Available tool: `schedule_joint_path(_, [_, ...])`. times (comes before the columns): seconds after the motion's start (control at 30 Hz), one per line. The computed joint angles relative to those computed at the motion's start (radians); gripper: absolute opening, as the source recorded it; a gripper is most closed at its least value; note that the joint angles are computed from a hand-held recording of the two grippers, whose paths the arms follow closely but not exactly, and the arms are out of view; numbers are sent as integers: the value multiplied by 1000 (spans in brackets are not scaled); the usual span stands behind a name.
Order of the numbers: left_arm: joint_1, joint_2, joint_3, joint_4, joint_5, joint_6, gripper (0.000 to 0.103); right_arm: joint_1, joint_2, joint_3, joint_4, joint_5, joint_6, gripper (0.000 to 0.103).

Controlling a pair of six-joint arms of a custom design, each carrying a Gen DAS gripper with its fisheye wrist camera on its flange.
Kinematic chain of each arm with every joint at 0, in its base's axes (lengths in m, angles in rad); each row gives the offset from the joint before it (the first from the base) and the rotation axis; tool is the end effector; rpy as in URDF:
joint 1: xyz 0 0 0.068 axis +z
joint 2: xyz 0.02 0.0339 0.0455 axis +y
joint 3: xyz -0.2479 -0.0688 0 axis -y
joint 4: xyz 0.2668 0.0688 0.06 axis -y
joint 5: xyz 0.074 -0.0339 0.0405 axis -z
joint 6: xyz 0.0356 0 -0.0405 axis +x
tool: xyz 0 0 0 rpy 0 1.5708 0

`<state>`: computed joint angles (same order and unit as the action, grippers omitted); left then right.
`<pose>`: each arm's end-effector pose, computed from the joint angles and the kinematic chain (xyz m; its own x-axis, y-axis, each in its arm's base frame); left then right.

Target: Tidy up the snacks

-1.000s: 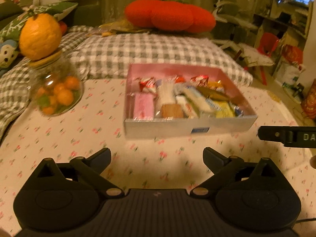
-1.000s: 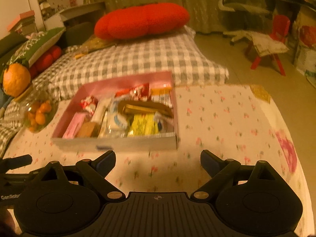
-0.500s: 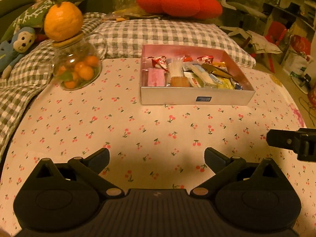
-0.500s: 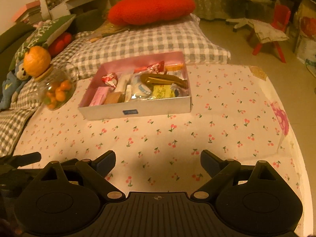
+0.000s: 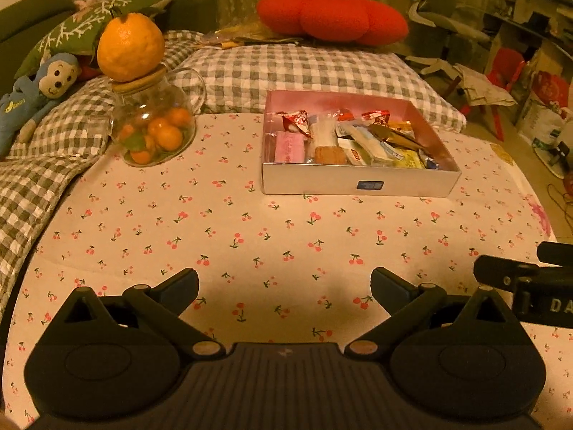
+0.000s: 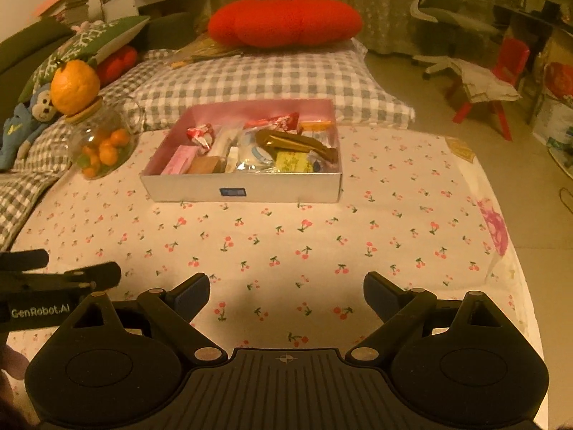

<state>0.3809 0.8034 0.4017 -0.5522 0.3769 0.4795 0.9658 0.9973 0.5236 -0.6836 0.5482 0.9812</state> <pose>0.1709 0.0543 0.1555 -0.7401 0.1657 -0.6518 0.2180 0.9759 0.0005 0.1246 0.1476 0.1578 -0.7741 0.1278 -0.6201 0.1088 0.9917 0.0686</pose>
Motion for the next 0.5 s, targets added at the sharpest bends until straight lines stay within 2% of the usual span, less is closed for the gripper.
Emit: schedule_joint_path(0.5, [0,-10,0,2,-37,-16,102,-3,71,25,39,-12,-19,95])
